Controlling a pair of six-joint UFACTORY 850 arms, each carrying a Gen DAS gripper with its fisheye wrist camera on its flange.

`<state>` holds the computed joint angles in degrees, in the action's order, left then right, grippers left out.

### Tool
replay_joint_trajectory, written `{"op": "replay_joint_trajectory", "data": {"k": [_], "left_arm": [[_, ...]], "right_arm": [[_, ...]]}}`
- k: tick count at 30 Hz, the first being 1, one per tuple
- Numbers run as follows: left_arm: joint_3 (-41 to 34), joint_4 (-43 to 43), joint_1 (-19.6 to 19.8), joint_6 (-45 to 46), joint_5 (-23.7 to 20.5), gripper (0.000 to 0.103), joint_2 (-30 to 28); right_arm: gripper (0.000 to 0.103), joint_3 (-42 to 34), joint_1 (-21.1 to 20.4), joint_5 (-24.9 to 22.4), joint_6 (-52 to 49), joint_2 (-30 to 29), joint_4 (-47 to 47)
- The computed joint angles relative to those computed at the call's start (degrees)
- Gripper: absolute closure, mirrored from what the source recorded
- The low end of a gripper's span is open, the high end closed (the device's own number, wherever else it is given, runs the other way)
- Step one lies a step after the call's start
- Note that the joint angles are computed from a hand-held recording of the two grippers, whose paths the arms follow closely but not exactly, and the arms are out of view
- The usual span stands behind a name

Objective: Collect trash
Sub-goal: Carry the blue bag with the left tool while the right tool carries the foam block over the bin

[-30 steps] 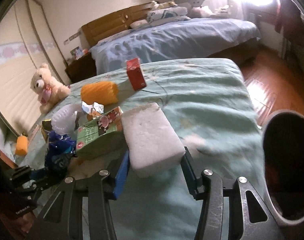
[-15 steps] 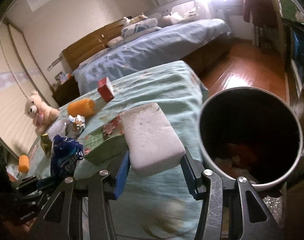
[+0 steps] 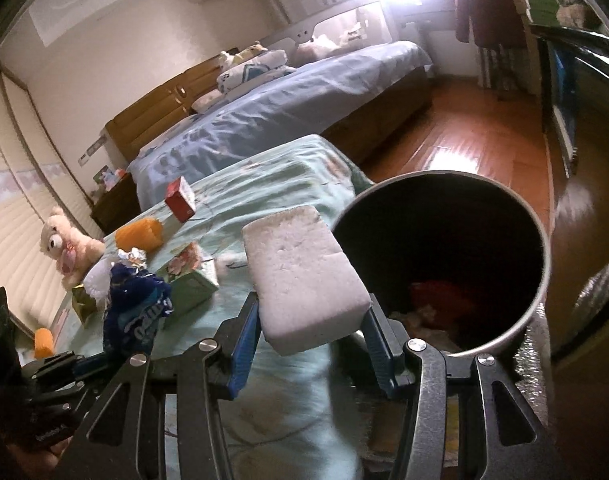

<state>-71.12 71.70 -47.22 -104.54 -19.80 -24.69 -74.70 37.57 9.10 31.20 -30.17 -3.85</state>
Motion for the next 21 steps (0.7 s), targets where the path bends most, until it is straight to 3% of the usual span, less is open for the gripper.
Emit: {"op": "replay_joint_trajectory", "data": {"k": [7,21], "left_arm": [[-5.8,-7.3,-0.1,8.4,1.3,0.083,-4.1],[-14.5,-21.1,0.0,24.3,0.7,0.083,-9.7]], "right_arm": [[0.053,2.5,-1.2,1.0,-4.3,1.7,5.3],[0.053,5.9,-3.7,2.0,-4.7,3.5,7.2]]}}
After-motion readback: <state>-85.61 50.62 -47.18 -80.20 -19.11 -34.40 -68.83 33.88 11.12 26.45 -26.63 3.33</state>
